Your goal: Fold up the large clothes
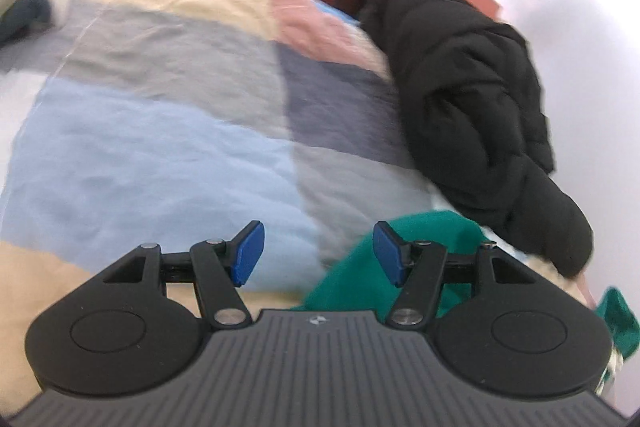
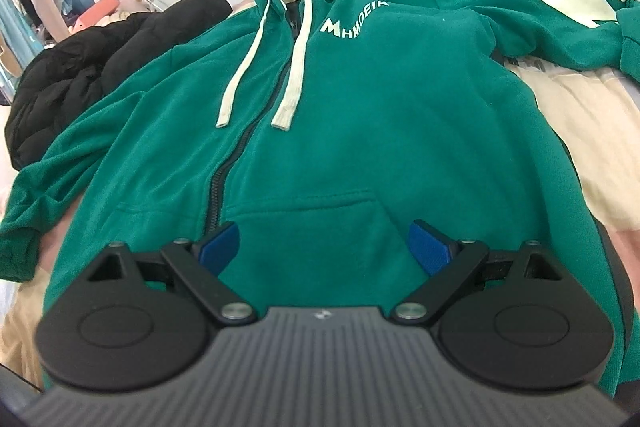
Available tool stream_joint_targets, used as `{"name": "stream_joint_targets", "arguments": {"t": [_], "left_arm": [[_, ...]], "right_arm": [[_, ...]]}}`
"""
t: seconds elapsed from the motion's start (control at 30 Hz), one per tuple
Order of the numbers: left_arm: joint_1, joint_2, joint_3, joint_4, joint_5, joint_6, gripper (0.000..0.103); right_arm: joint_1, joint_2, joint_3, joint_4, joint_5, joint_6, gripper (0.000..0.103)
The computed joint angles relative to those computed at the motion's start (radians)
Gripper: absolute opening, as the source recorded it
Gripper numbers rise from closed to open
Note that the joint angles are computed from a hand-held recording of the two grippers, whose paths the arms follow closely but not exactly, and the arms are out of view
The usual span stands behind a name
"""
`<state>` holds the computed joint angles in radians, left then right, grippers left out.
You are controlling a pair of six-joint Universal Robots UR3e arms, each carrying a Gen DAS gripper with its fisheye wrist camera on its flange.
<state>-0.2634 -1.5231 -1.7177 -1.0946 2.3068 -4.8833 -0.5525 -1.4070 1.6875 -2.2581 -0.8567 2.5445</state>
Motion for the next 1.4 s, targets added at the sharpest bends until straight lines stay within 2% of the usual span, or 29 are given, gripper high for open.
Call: {"name": "stream_joint_targets", "arguments": {"t": [0.13, 0.23, 0.27, 0.33, 0.43, 0.5, 0.53, 0.6, 0.7, 0.8, 0.87, 0.97, 1.2, 1.3, 1.4], "left_arm": [[0.057, 0.034, -0.070, 0.069, -0.112, 0.021, 0.066], [0.123, 0.048, -0.172, 0.263, -0.287, 0.108, 0.066], [0.136, 0.045, -0.202, 0.319, -0.326, 0.108, 0.066], [0.135, 0.021, -0.208, 0.361, -0.337, 0.094, 0.066], [0.121, -0.014, -0.148, 0.321, -0.322, 0.117, 0.063], [0.123, -0.034, -0.108, 0.302, -0.339, 0.175, 0.042], [0.130, -0.040, -0.101, 0.309, -0.351, 0.201, 0.040], [0.143, -0.045, -0.079, 0.295, -0.367, 0.239, 0.027], [0.151, -0.027, -0.041, 0.250, -0.323, 0.315, 0.021], [0.117, -0.039, 0.067, 0.090, -0.118, 0.314, 0.020], [0.122, -0.040, 0.121, 0.020, -0.005, 0.353, 0.019], [0.166, -0.037, 0.155, 0.002, 0.070, 0.428, 0.019], [0.219, -0.177, 0.175, -0.003, 0.110, 0.528, 0.020], [0.270, -0.208, 0.081, 0.085, 0.037, 0.580, 0.020], [0.264, -0.213, 0.033, 0.136, 0.056, 0.597, 0.024]], "right_arm": [[0.008, 0.000, 0.001, -0.010, -0.017, -0.009, 0.093], [0.016, -0.003, 0.006, -0.021, -0.029, -0.014, 0.093], [0.018, -0.003, 0.008, -0.025, -0.032, -0.015, 0.093], [0.023, -0.003, 0.012, -0.034, -0.042, -0.018, 0.093], [0.031, -0.001, 0.016, -0.045, -0.055, -0.021, 0.093], [0.033, -0.002, 0.019, -0.049, -0.060, -0.024, 0.093], [0.033, -0.005, 0.024, -0.051, -0.060, -0.025, 0.093], [0.031, -0.004, 0.021, -0.042, -0.059, -0.026, 0.093], [0.033, -0.001, 0.019, -0.041, -0.063, -0.028, 0.093], [0.039, 0.003, 0.015, -0.042, -0.068, -0.019, 0.093], [0.041, 0.007, 0.009, -0.039, -0.066, -0.009, 0.094], [0.046, 0.010, 0.008, -0.042, -0.066, -0.009, 0.095], [0.058, 0.022, 0.002, -0.058, -0.079, -0.011, 0.095], [0.046, 0.028, -0.003, -0.043, -0.056, 0.005, 0.095], [0.038, 0.051, -0.033, -0.006, -0.042, 0.019, 0.095]]}}
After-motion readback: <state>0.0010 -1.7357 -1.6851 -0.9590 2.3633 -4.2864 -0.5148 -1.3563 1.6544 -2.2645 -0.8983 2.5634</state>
